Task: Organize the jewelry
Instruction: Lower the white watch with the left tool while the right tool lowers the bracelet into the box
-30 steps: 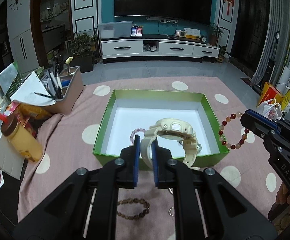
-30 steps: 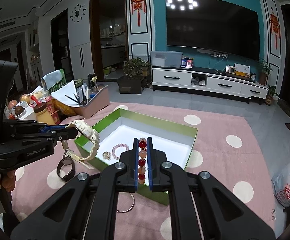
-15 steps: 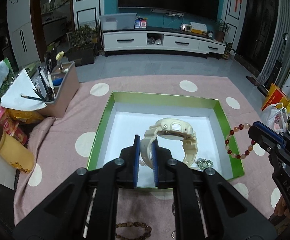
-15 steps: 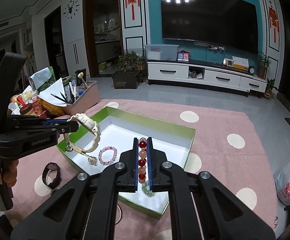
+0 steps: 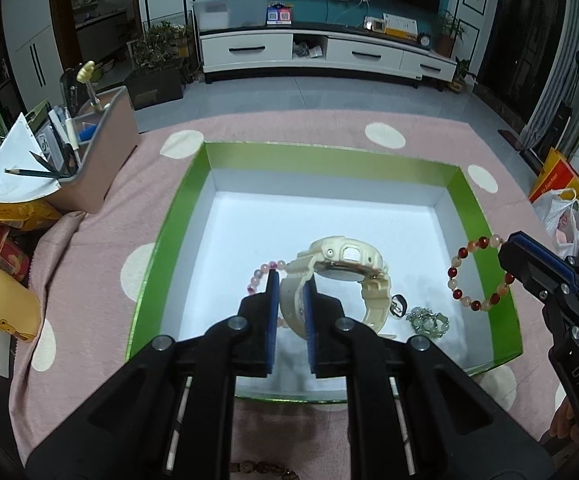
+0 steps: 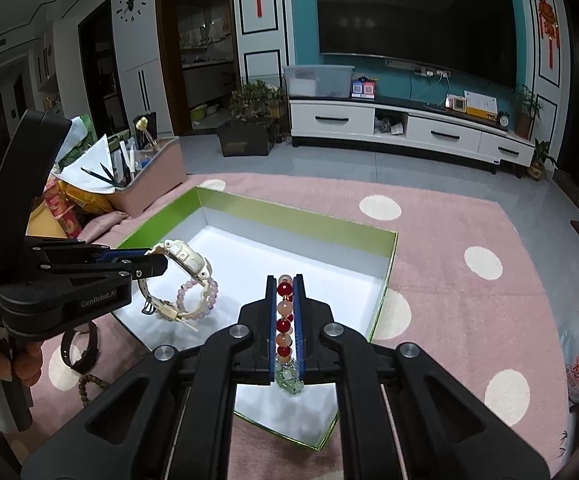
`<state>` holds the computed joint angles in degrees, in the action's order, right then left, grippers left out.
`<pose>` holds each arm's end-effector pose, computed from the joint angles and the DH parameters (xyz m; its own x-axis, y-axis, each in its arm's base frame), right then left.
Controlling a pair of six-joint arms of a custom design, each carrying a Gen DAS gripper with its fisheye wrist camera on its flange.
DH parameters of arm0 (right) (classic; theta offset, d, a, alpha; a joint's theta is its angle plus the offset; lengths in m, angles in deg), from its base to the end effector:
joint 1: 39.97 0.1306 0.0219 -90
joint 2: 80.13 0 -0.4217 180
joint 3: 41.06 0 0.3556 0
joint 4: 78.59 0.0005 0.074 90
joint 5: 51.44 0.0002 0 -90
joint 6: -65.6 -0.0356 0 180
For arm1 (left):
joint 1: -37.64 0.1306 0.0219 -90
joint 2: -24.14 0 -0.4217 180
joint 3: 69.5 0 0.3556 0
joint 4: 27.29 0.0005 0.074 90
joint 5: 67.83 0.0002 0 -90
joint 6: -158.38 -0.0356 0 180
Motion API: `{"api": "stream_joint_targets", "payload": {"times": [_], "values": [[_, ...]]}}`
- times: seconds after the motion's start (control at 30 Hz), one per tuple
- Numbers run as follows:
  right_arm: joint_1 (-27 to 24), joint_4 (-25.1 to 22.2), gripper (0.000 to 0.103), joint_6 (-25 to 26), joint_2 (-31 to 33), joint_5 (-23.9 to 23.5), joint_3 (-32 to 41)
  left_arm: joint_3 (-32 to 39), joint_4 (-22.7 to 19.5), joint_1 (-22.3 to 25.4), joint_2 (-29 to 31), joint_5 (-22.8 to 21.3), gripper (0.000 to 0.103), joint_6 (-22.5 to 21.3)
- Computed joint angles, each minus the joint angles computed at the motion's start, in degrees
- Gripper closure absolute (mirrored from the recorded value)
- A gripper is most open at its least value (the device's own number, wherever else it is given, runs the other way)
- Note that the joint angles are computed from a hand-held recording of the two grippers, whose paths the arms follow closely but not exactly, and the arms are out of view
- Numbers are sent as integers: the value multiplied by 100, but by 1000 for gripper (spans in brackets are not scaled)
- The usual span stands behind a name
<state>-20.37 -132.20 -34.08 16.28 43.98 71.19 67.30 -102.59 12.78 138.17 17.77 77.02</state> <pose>0.4699 0.1632 0.5795 -0.6131 -0.0406 -0.7889 -0.1628 0.9837 0.0759 0.5344 -0.2452 0.5664 -0.7686 0.1910 -0.6106 0.2644 0.9639 -0.0312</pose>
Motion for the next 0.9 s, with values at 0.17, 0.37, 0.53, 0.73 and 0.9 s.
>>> {"api": "stream_joint_targets", "payload": {"times": [0.17,0.37,0.53,0.73,0.9], "values": [[-25,-66,96,-3,69,-28,-7,14,-37,-36,97,-31,90,-49],[-19,-135,96,24,144,-25,-21,19,-93,-83,181,-82,90,-103],[-42,-172,96,42,180,-41,-41,18,-123,-125,234,-135,90,-140],[-66,-255,96,58,250,-41,11,34,-188,-165,301,-208,90,-189],[-59,-304,96,96,287,-51,1,66,-212,-191,341,-279,90,-194]]}}
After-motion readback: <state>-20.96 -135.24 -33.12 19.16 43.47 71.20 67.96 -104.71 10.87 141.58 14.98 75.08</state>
